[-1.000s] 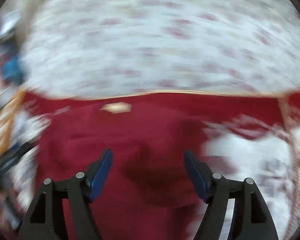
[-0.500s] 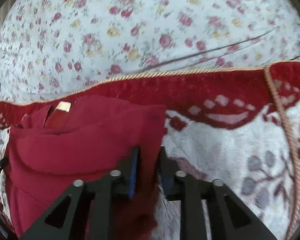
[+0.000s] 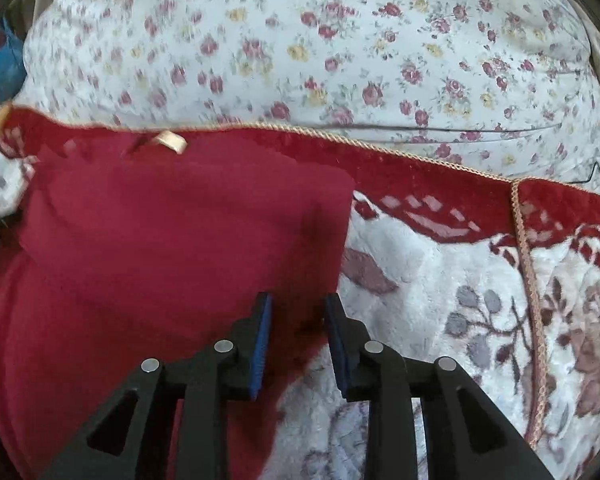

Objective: Fold small clothes

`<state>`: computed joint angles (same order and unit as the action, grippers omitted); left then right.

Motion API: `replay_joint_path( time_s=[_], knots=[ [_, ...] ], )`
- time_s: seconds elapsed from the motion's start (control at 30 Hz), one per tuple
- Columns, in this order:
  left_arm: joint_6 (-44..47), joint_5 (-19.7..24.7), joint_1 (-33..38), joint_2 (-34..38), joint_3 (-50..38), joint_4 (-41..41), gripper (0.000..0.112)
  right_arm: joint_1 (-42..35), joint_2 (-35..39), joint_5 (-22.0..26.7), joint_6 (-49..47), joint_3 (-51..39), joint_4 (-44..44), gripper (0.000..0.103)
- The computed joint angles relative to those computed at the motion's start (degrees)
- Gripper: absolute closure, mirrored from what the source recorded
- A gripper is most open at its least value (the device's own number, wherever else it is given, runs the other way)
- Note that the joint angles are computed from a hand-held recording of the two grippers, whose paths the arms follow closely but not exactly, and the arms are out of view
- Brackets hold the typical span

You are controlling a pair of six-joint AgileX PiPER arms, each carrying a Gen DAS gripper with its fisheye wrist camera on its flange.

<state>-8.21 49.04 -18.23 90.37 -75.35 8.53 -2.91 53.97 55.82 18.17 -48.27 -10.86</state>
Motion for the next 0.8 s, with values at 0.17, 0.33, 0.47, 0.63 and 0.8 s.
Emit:
replay_joint_path(
  time_s=[0.17,0.33,0.47,0.63,0.8],
  knots=[
    [-1.6,-0.4,-0.9,0.3,0.2,1.5,0.021,2.9,7.8,-6.6,0.7,-4.3,3.5,0.067],
    [-1.7,-0.5,-1.2,0.7,0.0,2.0,0.021,4.0,21.3,-14.0,0.0,-8.0,6.4,0.067],
    [-1.9,-0.7,-1.3,1.3,-0.3,2.4,0.02,5.4,27.1,-18.2,10.2,-9.2,-3.6,0.067],
    [-1.1,-0.3,-1.0,1.5,-0.7,1.5,0.02,6.2,23.5,-12.4,10.1,-9.5,-4.8,0.062],
    [-1.4,-0.2,-1.0,1.5,-0.8,1.5,0.02,6.9,12.5,-8.1,12.5,-3.0,-8.3,0.054]
  ],
)
